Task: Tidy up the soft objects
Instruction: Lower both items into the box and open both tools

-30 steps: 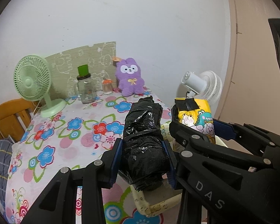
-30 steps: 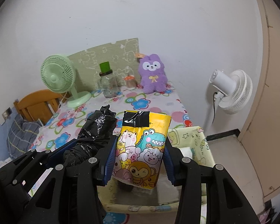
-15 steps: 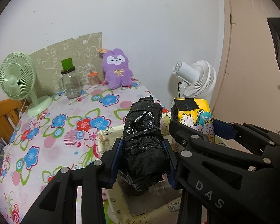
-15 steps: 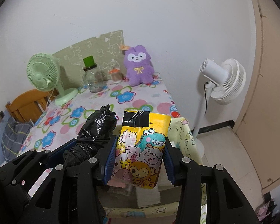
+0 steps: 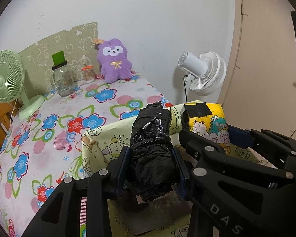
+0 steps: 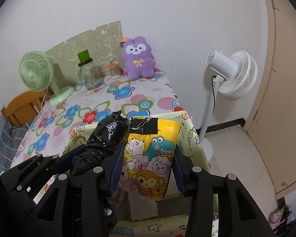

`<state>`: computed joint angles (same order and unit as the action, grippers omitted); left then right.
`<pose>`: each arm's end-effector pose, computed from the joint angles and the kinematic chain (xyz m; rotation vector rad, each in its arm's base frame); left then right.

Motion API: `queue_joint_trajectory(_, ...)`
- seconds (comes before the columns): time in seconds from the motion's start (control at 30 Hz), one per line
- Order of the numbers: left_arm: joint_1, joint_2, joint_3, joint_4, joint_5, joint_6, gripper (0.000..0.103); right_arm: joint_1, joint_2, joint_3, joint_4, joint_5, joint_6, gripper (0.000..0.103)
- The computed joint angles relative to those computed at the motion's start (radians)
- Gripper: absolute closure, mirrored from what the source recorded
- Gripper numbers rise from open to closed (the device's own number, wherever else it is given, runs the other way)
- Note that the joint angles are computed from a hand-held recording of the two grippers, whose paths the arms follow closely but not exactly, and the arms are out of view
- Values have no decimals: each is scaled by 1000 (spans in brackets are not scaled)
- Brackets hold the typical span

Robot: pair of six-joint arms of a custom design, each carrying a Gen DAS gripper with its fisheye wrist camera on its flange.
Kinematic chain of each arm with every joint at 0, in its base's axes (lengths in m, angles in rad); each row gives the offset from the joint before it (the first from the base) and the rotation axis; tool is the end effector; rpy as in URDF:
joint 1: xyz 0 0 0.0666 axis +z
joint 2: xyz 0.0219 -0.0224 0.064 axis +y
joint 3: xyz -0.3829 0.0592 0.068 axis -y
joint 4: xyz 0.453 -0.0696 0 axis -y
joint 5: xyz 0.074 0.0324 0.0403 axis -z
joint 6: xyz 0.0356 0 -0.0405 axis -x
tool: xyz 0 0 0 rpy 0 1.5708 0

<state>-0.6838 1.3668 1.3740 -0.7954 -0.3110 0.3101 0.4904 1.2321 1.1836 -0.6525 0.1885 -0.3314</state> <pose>0.4251 -0.3329 0.4460 0.2824 2.2984 -0.1361 0.4395 0.2266 0.4219 -0.0807 2.2653 0.2240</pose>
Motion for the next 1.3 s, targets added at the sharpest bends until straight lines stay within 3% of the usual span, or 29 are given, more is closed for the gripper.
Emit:
queue_joint_trajectory(0.07, -1, 6, 4, -6, -13, -7, 57, -4, 3, 0, -4, -10, -3, 54)
queue_joint_trajectory(0.4, 9, 3, 12, -29, -42, -36, 21, -14, 20, 11, 1, -25, -4, 55)
queue_joint_trajectory(0.93, -4, -28, -14, -62, -107, -71, 14, 13, 33, 10, 35, -35, 26, 52)
queue_joint_trajectory(1.3, -29, -47, -34, -65, -105, -68, 7, 35, -22, -44, 61, -8, 29, 33)
